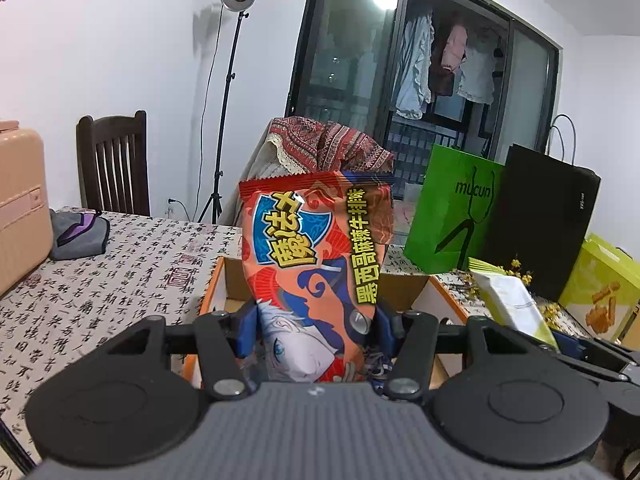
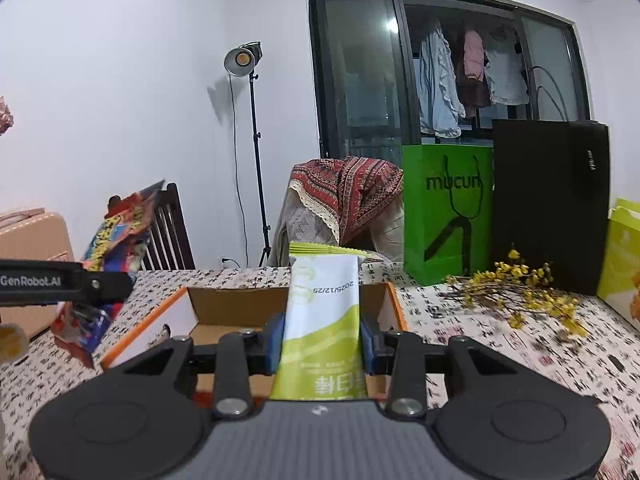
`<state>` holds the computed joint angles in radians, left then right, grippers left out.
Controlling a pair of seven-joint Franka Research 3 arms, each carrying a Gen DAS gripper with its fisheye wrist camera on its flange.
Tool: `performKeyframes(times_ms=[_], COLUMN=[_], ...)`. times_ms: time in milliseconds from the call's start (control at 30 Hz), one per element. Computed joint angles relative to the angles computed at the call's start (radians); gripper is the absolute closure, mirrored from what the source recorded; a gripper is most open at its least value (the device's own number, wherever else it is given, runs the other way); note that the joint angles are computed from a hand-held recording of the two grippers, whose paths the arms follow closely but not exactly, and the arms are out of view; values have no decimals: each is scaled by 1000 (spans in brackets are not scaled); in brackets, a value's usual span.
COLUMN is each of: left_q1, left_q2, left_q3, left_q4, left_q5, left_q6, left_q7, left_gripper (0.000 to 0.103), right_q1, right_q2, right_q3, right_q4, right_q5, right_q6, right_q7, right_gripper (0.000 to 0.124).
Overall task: Organize snacks
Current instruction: 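Lift both snacks and lower them into the cardboard box, opening both tools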
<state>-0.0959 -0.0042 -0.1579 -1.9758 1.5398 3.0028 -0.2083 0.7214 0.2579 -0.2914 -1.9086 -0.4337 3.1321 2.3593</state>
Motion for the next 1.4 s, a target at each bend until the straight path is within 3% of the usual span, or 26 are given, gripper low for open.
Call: performKeyframes(times_ms=[233, 400, 533, 767, 933, 1000, 1067, 1100, 1167, 1233, 1300, 1400], left_q1=[-17, -46, -83, -93, -118, -140, -162, -171, -191, -186, -171, -145], left_q2=[118, 204, 254, 313, 326, 325, 318, 313, 298, 284, 275, 271], left_q3=[20, 60, 116, 138, 158, 181, 209, 219, 239, 233, 211, 175], left_q4=[107, 187, 225, 245, 247, 246, 241, 242, 242, 238, 233, 231], left_q5=[-209, -326, -290, -426, -465, -435, -365, -325, -191, -108, -88, -77], left_q6=[-22, -39, -23, -19, -30, -27, -13, -18, -28, -31, -48, -74], left_q7=[176, 255, 199, 330, 379, 345, 265, 222, 86, -4, -25, -30], left_gripper=[46, 46, 46, 46, 46, 39, 9, 5, 0, 0, 0, 0], right_q1=[-98, -96, -70, -147, -104, -105, -100, -97, -98, -86, -73, -74], right_q2=[135, 217, 247, 281, 293, 289, 283, 278, 268, 263, 258, 253], right_q3=[112, 106, 70, 175, 128, 130, 125, 122, 122, 109, 93, 96], right_q4=[173, 262, 253, 266, 274, 269, 261, 255, 243, 232, 221, 218], right_q5=[165, 242, 285, 406, 444, 454, 455, 454, 455, 453, 452, 460], right_q6=[-67, -84, -23, -19, -53, -67, -74, -73, -66, -50, -30, -32], right_q7=[-134, -170, -183, -319, -346, -353, -352, -352, -352, -346, -340, -353], right_gripper=[87, 87, 87, 87, 87, 86, 84, 83, 74, 38, 21, 21])
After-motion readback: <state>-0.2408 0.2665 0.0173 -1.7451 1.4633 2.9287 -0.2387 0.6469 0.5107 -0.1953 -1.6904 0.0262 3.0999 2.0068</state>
